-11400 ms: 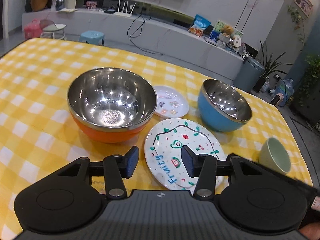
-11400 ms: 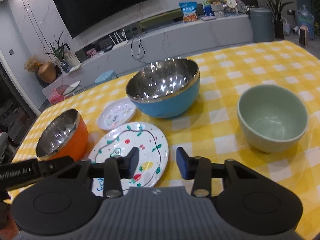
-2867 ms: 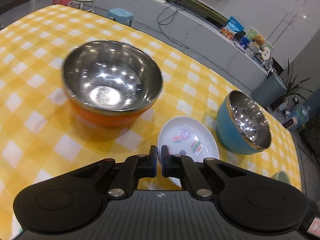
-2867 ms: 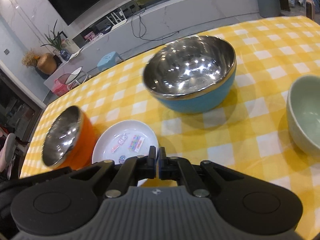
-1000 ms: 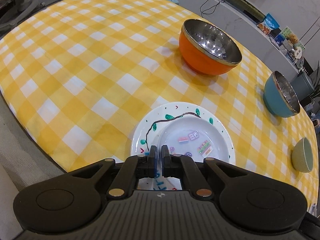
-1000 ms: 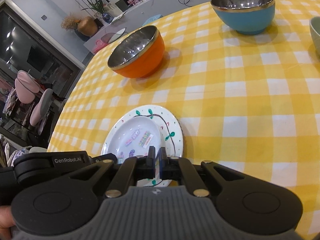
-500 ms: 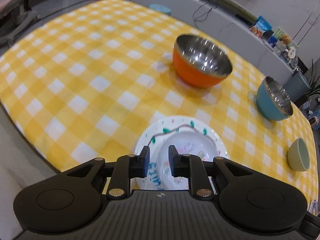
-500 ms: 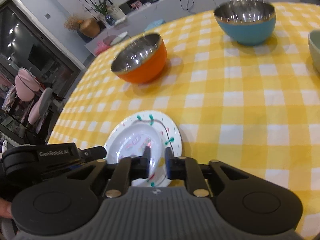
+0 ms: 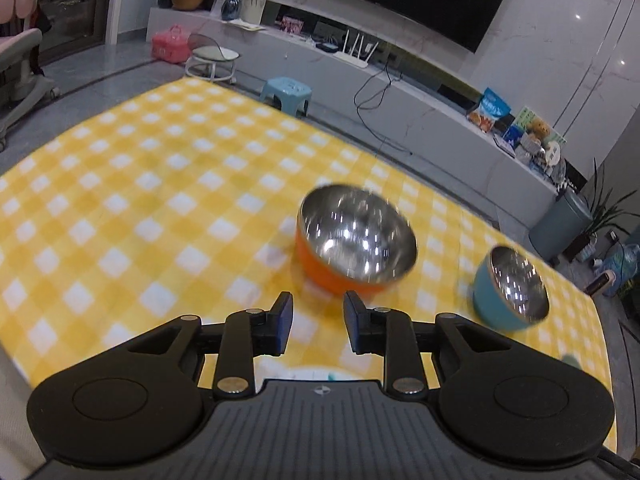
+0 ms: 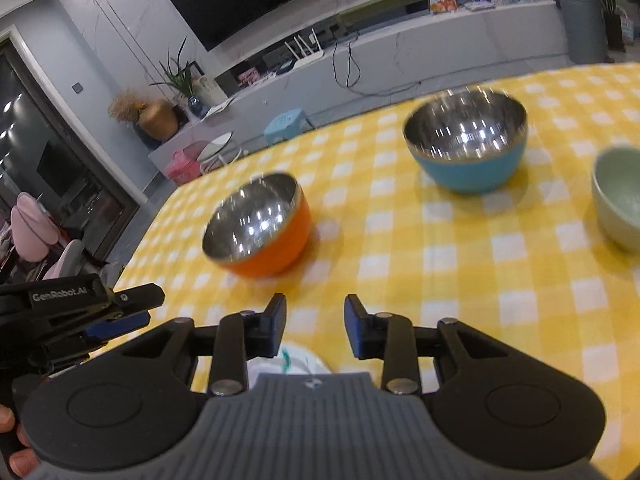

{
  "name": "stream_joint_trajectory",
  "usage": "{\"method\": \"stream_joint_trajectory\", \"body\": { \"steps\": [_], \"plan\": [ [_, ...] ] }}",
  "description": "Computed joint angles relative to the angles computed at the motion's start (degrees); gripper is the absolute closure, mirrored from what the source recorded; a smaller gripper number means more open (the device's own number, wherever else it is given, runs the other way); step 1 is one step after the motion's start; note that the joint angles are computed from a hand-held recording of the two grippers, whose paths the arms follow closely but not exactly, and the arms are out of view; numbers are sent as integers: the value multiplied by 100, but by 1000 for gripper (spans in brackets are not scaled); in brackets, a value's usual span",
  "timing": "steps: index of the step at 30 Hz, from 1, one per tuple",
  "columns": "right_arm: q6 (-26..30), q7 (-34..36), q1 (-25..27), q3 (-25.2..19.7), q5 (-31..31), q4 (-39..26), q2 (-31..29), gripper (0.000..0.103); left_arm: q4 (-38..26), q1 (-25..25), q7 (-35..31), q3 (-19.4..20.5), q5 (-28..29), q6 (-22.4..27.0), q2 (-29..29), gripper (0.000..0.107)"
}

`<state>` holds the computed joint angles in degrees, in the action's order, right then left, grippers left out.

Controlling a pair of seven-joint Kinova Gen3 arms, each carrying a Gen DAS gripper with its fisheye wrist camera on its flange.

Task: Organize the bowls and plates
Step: 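Open the left tool to release the sticker plate and lift away, then move the left tool to the orange bowl rim and close on it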

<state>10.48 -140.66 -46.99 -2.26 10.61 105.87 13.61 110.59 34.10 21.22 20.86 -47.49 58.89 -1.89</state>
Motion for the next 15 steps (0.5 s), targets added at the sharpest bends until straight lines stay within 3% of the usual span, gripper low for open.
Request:
{"method": "stream_joint_trajectory", "body": {
  "steps": [3,10,15],
  "plan": [
    [188,-196,-289,305,253,-359,165,71,0,-167,-179,-180,-88,-231,61,77],
    [768,-286,-307,304,484,-1382,779,71,-32,-485,-706,-538,-133,-678,324,77],
    [1193,-14,-69,34,322,-2091,1284,71,199,-622,-788,-789,-397,-1250,449,77]
  ]
}}
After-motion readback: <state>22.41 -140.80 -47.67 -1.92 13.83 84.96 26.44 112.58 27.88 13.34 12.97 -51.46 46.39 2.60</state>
